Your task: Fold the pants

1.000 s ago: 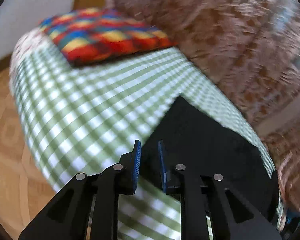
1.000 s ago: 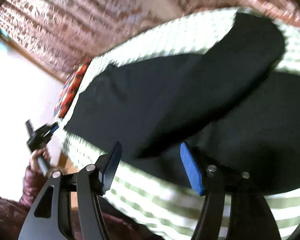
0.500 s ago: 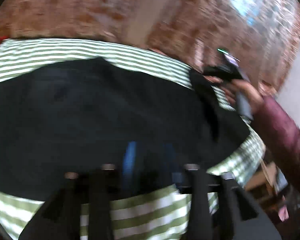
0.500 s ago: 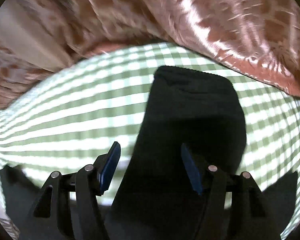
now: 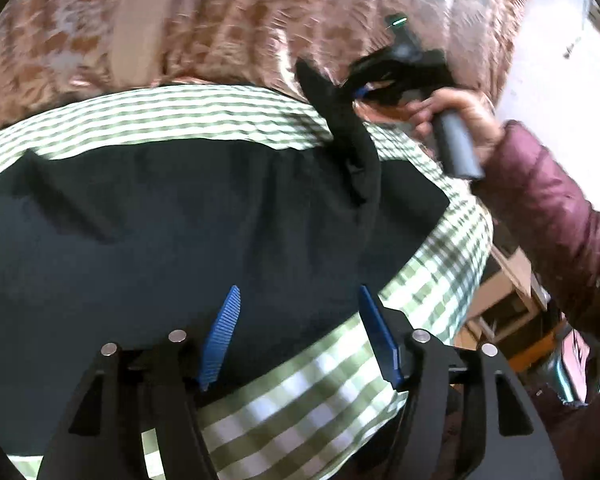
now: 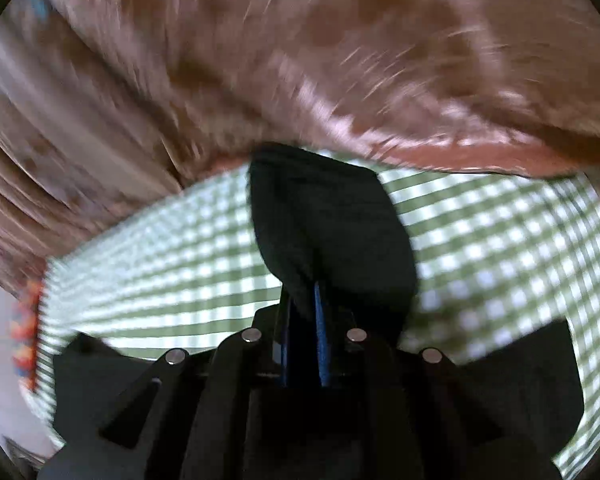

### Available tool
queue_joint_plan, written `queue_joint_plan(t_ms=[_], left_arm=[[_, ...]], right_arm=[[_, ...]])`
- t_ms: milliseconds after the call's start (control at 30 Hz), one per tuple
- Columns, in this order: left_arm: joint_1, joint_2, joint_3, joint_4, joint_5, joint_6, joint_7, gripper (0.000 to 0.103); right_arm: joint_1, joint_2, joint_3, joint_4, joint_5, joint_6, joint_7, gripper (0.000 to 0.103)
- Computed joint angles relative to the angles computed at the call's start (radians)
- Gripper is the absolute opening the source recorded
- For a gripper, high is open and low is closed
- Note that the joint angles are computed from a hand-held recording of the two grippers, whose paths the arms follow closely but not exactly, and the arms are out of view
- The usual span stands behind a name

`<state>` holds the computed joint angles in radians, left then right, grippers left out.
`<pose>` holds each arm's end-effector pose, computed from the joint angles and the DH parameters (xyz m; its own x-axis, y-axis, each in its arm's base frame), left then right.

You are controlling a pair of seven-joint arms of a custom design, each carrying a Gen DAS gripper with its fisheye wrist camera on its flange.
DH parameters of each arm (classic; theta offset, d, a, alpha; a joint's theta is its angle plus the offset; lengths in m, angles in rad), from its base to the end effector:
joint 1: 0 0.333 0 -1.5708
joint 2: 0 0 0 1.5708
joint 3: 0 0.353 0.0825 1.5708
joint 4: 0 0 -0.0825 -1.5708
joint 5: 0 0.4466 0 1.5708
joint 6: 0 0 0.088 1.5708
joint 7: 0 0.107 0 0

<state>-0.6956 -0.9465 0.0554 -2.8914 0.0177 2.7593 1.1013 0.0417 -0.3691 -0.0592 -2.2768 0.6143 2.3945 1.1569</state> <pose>0.2771 -0.2073 0.5100 -0.3040 -0.8844 0.3542 -0.7723 0.0111 -0.6352 0.5268 -0.0075 0.5700 0.1507 -0.9125 -0.3804 -0.8445 0.0813 -0.5293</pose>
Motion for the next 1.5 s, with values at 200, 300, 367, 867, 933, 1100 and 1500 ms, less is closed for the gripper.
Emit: queue_joint_plan(t_ms=[200,300,367,867,933,1100,1500], left_arm=[[-0.045,0.114,-0.007,0.041,-0.008,0.021,0.035,0.061],[-0.037,0.14,-0.025,0.049,-0.013,-0.003,0.029,0.061],[-0.027,0.148,-0.028,0.055,-0.016,-0.01,0.031,0.06],[0.024,0.201,-0.017,0.071,-0.065,0.007,0.044,0.0],[0.018,0.201,-0.007,0.068,-0.072,0.02,0.049,0.0],[-0.018,0.157,0.034,0.048,-0.096,0.045,0.08,0.0],[-0.102,0.116,0.096,0.016,-0.144,0.05,0.142,0.0]], right_arm=[[-0.065,-0.147,-0.133,-0.12,0.174,-0.057,-0.041,0.009],[-0.135,-0.156,-0.177,-0.193,0.187,-0.11,-0.018,0.008],[-0.16,-0.138,-0.199,-0.223,0.221,-0.128,-0.031,0.007],[-0.227,-0.037,-0.172,-0.201,0.36,-0.091,-0.073,0.015],[-0.225,-0.036,-0.161,-0.188,0.331,-0.079,-0.062,0.009],[-0.216,-0.12,-0.175,-0.193,0.311,-0.077,-0.099,0.006],[-0.281,-0.13,-0.188,-0.269,0.201,-0.098,-0.032,0.006]])
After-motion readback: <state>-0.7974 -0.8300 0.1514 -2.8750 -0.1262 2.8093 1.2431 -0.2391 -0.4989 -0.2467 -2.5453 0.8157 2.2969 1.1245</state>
